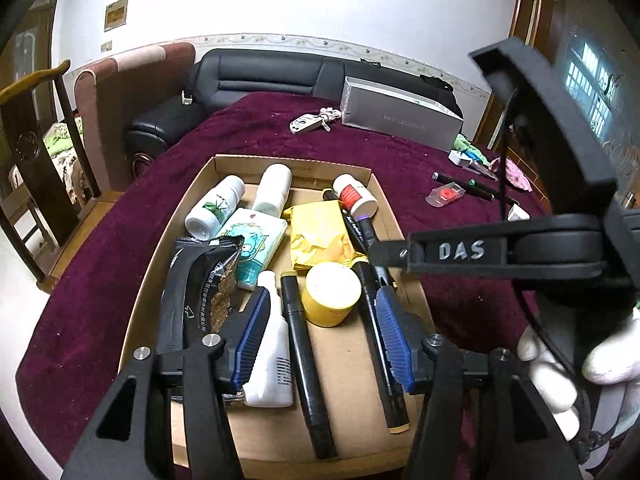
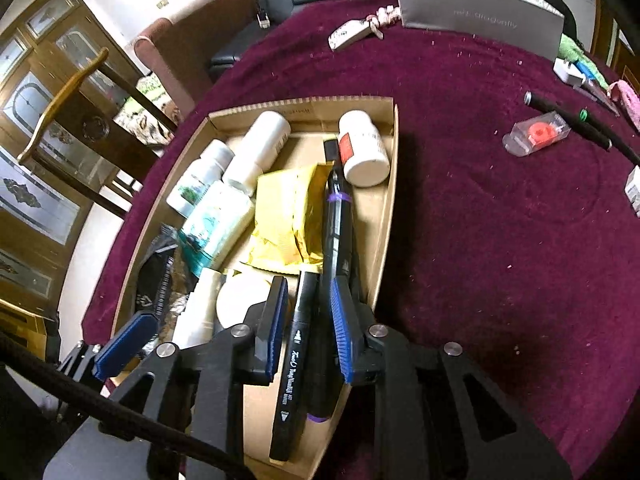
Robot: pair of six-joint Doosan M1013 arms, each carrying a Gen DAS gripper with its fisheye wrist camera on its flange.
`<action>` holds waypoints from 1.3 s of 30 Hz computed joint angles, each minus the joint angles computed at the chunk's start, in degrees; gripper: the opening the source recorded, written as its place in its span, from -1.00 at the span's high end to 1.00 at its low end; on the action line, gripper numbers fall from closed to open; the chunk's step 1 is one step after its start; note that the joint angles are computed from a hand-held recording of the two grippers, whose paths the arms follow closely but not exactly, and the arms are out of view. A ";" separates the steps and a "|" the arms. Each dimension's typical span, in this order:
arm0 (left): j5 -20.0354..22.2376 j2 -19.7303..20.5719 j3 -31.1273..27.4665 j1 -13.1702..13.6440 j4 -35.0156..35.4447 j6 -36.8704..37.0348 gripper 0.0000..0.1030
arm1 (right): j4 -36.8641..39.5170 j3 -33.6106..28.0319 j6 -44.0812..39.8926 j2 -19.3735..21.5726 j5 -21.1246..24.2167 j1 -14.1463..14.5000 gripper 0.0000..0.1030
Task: Organize objects
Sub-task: 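Move both grippers back to the table toward the candle box and charger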
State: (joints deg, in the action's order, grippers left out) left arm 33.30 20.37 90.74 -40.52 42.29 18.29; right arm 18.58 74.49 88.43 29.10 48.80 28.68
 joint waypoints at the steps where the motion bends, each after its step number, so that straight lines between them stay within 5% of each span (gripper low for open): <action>1: 0.22 0.00 -0.16 -0.16 0.19 0.01 0.02 | 0.25 0.13 -0.31 -0.19 -0.45 -0.11 0.61; 12: 0.97 1.17 -4.01 -1.59 -2.02 5.58 -0.08 | 3.96 5.92 -2.17 -4.60 -6.37 -4.60 0.54; 17: -4.18 3.23 -8.77 -0.10 -15.58 18.63 -0.09 | 2.95 9.37 2.17 -7.28 -10.50 -9.57 0.42; 22: -3.78 7.02 -15.21 0.29 -22.58 27.09 -0.09 | -1.56 11.48 11.13 -9.04 -14.27 -14.88 0.28; 29: 2.78 15.76 -28.41 1.54 -32.56 40.08 -0.09 | -1.98 10.54 16.50 -7.56 -14.69 -19.14 0.26; 39: 13.57 27.27 -44.89 2.31 -28.91 47.60 -0.08 | 3.36 7.58 16.14 -3.73 -12.59 -21.62 0.25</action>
